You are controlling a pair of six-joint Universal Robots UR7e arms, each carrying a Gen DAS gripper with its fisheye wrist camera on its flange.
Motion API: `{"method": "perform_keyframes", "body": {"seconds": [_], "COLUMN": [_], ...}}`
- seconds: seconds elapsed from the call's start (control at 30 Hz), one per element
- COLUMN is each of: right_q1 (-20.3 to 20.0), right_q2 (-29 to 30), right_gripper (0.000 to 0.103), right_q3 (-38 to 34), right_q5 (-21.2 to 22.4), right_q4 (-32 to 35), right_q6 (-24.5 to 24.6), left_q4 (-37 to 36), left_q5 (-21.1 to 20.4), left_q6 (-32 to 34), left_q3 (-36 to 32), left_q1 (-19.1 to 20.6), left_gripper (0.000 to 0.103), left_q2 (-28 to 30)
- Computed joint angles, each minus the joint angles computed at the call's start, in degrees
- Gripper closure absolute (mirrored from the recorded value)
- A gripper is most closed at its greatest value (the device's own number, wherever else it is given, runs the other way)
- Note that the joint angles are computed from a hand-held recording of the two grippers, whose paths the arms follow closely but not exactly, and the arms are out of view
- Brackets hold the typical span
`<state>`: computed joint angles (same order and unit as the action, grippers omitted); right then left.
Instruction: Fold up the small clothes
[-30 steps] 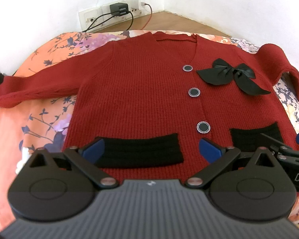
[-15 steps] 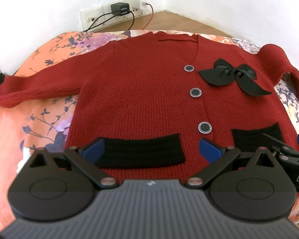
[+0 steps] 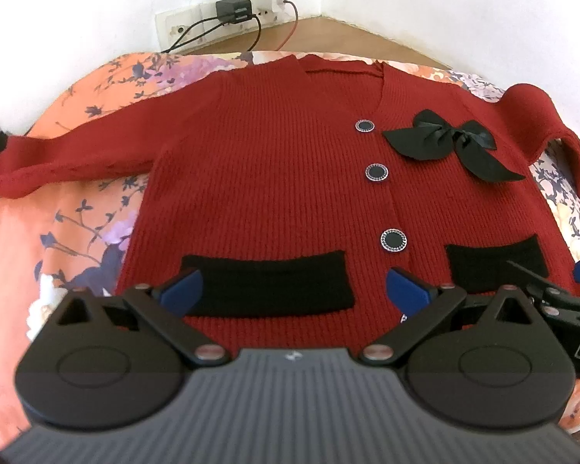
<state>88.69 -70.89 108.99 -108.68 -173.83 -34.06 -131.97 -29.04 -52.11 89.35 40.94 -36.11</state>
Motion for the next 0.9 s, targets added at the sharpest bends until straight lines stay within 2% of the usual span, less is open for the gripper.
{"method": "perform_keyframes", "body": {"seconds": [0.3,0.53,0.9], "right_q1": [-0.32,-1.81,-5.55], "right_q2": [-0.51,-1.68,-1.90], "right_gripper": [0.000,0.000,0.000], "right_q3": [-0.23,-1.47,-6.85], "right_q5": [0.10,4.40,5.77], "right_q4": [0.52,1.83,3.76], "right_q6": [-0.86,-1.41,2.72], "left_q4": [-1.15,-1.94,-1.00], "left_q5": [-1.52,-1.58,-1.34], "left_q6": [-0.17,0.78,1.80], "left_q3": [-1.09,-2.25,-6.35], "left_q1": [0.28,0.32,0.56], "left_gripper": [0.000,0.000,0.000], "left_q2": [0.83,1.38,3.45]}}
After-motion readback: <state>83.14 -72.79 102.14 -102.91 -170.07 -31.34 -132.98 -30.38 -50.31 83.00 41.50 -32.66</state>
